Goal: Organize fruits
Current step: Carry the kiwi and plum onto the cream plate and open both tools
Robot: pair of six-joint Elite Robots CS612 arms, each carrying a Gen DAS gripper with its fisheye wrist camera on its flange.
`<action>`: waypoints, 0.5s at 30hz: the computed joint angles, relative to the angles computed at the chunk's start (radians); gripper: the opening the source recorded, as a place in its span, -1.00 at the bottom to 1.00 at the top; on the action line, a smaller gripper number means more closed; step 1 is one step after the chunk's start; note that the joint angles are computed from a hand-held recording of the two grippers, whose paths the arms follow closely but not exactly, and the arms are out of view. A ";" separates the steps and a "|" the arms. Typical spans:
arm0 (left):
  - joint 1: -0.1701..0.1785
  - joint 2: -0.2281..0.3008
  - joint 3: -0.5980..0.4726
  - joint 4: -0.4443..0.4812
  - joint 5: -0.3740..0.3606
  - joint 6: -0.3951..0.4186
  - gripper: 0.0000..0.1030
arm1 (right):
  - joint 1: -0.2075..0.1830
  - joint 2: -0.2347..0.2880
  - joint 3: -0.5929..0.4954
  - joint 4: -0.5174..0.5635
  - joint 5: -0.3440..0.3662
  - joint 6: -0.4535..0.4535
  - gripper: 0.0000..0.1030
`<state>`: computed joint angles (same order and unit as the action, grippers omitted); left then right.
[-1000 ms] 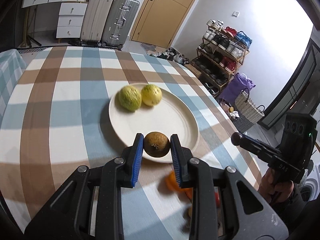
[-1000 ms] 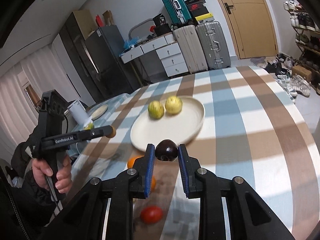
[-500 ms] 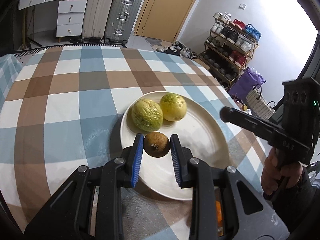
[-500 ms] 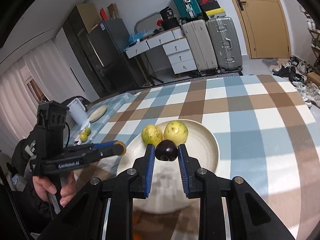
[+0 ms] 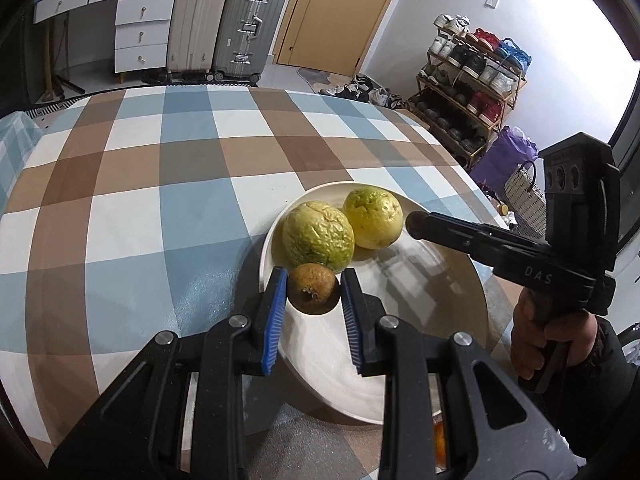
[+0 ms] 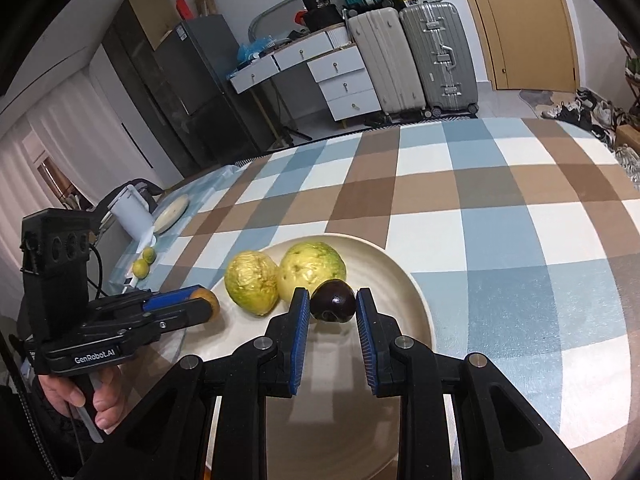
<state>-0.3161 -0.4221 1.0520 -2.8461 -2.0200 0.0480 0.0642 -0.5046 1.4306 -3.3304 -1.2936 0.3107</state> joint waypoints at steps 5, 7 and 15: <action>-0.004 0.002 -0.006 0.009 0.032 -0.009 -0.52 | 0.004 0.007 -0.018 0.022 -0.035 0.001 -0.51; -0.006 -0.002 -0.005 0.018 0.041 -0.020 -0.51 | 0.004 0.008 -0.023 0.029 -0.044 0.008 -0.33; -0.007 -0.038 0.050 -0.070 0.050 -0.028 -0.10 | -0.006 -0.007 0.022 -0.101 -0.028 0.053 0.40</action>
<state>-0.3235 -0.4600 1.1018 -2.9165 -1.9698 0.0200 0.0580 -0.5113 1.4530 -3.4315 -1.3211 0.3637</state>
